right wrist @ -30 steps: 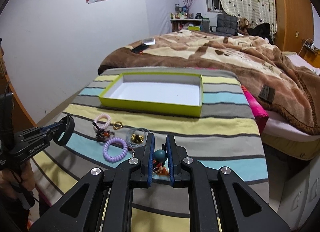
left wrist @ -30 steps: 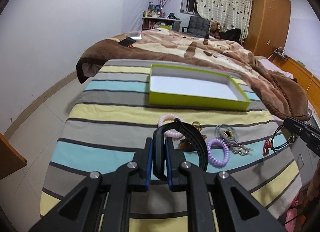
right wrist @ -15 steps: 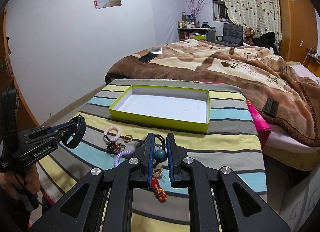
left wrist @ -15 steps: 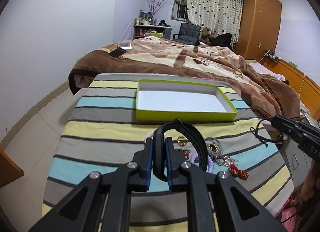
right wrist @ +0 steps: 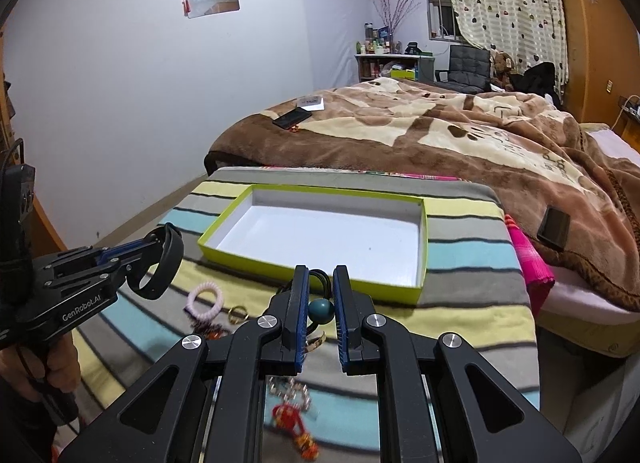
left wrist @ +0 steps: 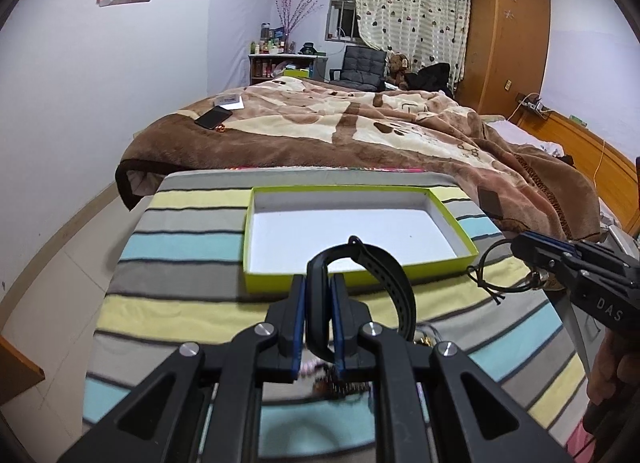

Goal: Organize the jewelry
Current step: 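Carry the black band and black cord over the lime-green box with both tools, then open both tools to drop the band and cord into the box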

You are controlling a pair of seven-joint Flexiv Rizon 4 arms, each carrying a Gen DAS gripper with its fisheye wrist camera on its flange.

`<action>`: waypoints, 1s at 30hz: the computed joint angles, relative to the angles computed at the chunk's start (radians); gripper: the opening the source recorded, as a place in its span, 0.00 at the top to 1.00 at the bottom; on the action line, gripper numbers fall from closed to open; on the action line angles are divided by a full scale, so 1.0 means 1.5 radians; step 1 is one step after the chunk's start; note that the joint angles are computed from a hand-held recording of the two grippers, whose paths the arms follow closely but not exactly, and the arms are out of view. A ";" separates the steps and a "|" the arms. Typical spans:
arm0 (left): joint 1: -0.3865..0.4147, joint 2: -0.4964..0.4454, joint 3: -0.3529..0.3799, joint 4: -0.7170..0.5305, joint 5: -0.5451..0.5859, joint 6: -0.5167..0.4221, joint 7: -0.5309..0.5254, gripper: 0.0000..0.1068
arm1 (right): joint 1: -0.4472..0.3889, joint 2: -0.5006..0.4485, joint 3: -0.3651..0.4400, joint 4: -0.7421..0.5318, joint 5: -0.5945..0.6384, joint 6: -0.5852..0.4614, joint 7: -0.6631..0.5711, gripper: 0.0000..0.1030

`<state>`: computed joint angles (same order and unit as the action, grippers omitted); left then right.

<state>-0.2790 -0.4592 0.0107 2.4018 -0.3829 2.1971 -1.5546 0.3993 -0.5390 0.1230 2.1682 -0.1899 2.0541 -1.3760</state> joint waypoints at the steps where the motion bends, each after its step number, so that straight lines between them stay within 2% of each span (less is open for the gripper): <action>1: 0.002 -0.004 0.000 -0.011 0.000 -0.008 0.005 0.88 | -0.002 -0.006 0.000 -0.011 -0.004 -0.005 0.002 0.88; 8: 0.036 -0.046 -0.002 -0.094 0.024 -0.063 0.021 0.88 | -0.021 -0.059 0.004 -0.102 -0.039 -0.049 0.021 0.88; 14: 0.070 -0.088 -0.011 -0.172 0.048 -0.119 0.028 0.88 | -0.073 -0.123 0.049 -0.196 -0.093 -0.107 0.058 0.88; 22: 0.065 -0.150 0.013 -0.275 0.037 -0.201 0.044 0.88 | -0.126 -0.213 0.115 -0.324 -0.141 -0.193 0.075 0.88; 27: 0.066 -0.179 0.021 -0.320 0.036 -0.251 0.042 0.88 | -0.131 -0.249 0.135 -0.383 -0.137 -0.247 0.060 0.88; 30: 0.059 -0.192 0.032 -0.343 0.038 -0.278 0.037 0.88 | -0.121 -0.262 0.129 -0.408 -0.124 -0.272 0.048 0.88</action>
<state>-0.1905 -0.7469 0.0592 1.8873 -0.3254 1.7799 -1.4984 0.2173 -0.9319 0.3171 1.5569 -0.3759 1.6454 -1.3038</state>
